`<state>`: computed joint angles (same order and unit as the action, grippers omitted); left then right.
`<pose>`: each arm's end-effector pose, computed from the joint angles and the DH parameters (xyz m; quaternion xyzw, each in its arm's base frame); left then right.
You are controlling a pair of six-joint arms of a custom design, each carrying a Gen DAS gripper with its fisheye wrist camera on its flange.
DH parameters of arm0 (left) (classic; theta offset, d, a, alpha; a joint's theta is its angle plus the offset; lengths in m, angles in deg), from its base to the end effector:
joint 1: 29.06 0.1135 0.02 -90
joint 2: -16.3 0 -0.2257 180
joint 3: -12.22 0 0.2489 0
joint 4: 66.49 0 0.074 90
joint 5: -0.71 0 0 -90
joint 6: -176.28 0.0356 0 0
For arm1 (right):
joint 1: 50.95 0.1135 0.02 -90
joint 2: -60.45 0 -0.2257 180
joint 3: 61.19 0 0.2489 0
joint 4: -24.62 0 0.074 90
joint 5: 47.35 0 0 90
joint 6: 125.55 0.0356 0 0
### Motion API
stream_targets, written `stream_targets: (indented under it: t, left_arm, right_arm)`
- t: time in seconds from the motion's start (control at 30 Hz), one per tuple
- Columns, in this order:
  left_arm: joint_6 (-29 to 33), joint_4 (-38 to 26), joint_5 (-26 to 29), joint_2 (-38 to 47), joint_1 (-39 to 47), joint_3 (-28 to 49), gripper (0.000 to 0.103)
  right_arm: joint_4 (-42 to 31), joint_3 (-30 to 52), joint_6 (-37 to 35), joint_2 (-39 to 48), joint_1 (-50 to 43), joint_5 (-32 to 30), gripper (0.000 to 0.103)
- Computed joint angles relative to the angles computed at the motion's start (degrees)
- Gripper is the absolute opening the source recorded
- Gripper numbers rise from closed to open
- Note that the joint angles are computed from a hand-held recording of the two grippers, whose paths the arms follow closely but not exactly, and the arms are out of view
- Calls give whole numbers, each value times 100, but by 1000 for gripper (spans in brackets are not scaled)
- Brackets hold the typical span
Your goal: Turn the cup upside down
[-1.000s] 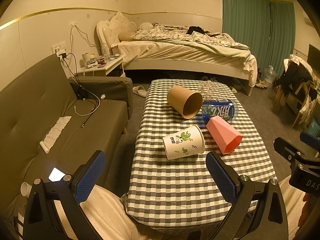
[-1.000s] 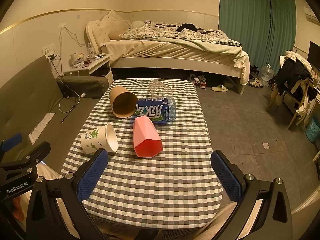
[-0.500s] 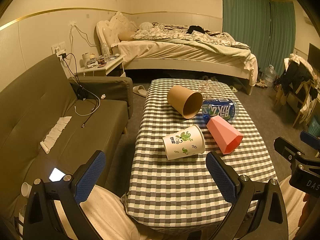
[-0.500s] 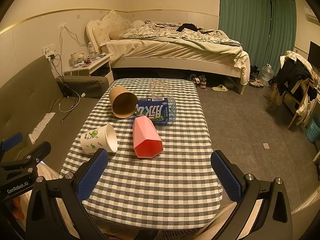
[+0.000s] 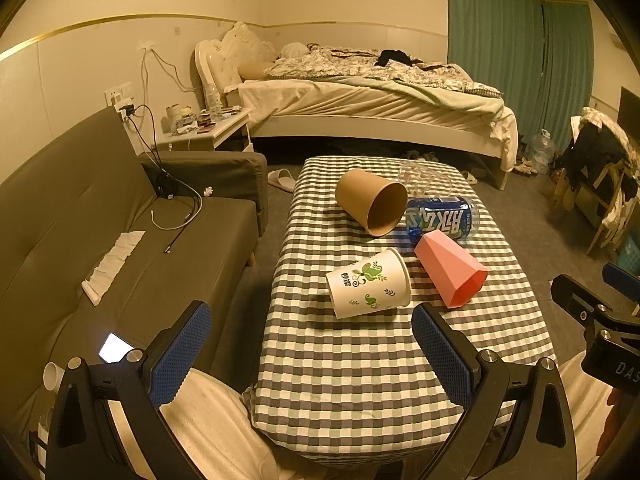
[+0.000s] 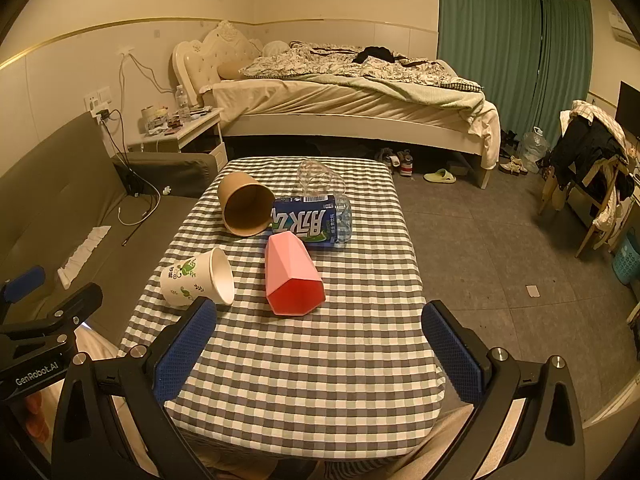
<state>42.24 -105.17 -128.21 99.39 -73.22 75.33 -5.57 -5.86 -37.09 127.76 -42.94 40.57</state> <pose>0.2162 -0.1788 0.1657 -0.0890 0.9079 0.0531 0.4061 0.2549 0.0372 0.1965 -0.0834 0.9102 0.0394 0.4037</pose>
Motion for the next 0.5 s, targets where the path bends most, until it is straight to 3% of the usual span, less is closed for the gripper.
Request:
stream_targets:
  t: [0.33, 0.5]
  left_arm:
    - [62, 3, 129, 495, 250, 303, 103]
    - [-29, -203, 202, 1040, 463, 932, 103]
  right_arm:
    - [146, 199, -273, 441, -83, -154, 103]
    - [-494, 1565, -1450, 1452, -622, -986, 103]
